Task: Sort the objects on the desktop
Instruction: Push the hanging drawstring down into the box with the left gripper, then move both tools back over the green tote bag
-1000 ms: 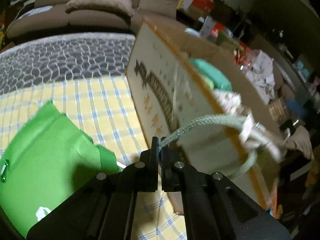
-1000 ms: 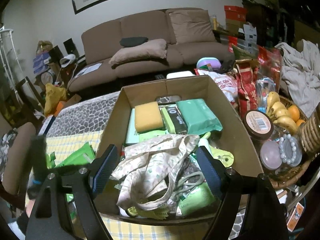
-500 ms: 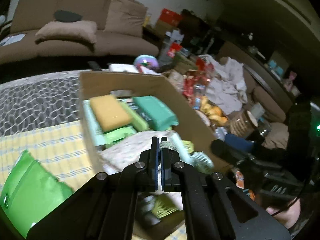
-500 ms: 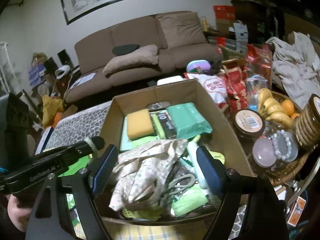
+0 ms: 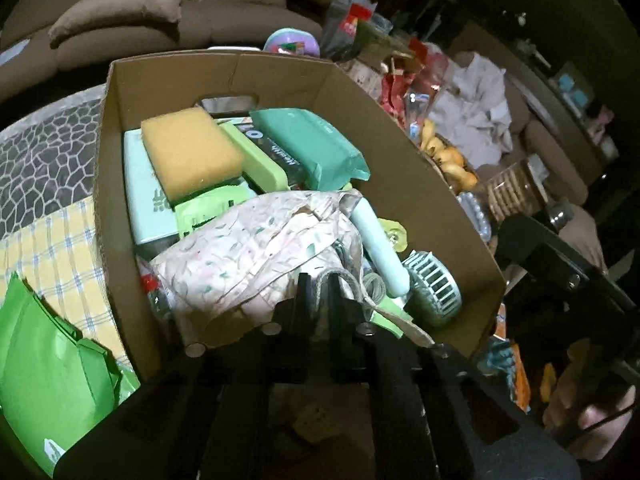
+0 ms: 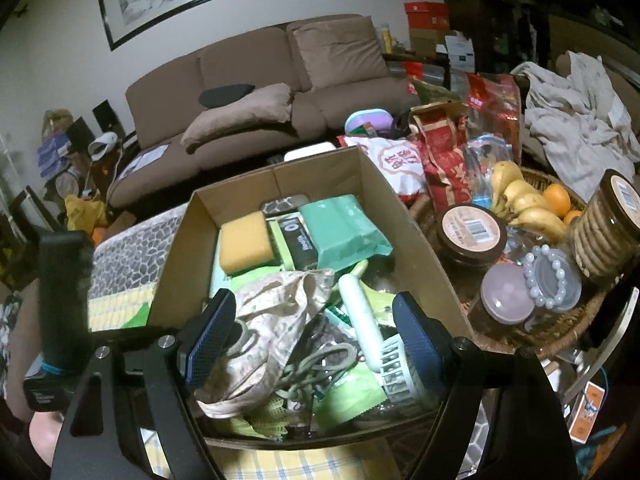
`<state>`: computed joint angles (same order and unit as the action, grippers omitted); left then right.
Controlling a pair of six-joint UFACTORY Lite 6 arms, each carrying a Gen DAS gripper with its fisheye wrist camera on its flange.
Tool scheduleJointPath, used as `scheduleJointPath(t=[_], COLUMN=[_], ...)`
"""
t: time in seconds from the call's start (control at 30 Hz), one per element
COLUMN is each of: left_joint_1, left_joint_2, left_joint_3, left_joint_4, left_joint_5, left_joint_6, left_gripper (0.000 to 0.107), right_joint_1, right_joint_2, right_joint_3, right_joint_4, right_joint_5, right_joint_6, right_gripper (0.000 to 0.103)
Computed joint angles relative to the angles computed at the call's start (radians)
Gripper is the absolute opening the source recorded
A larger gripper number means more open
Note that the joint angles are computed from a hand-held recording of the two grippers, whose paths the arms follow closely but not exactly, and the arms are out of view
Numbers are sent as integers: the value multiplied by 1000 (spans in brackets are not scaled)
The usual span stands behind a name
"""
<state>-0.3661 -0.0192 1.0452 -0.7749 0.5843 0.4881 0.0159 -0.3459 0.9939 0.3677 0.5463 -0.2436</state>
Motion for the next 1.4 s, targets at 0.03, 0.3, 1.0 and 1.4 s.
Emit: scheduleJointPath(t=[0.03, 0.3, 1.0, 1.4], left_joint_1=[9, 58, 582, 907], left_joint_2=[-23, -226, -440, -450], left_joint_3=[-17, -83, -235, -239], left_joint_4=[-18, 27, -38, -63], left_joint_5=[2, 8, 251, 403], left_joint_6=[21, -13, 245, 437], left_gripper=[20, 80, 90, 103], right_joint_1=[6, 35, 315, 525], right_joint_2=[2, -9, 70, 170], right_joint_3=[1, 12, 54, 102], right_joint_4=[-5, 19, -320, -561], right_joint_5=[-1, -10, -59, -70], right_joint_6=[5, 12, 373, 650], right_gripper=[82, 83, 93, 102])
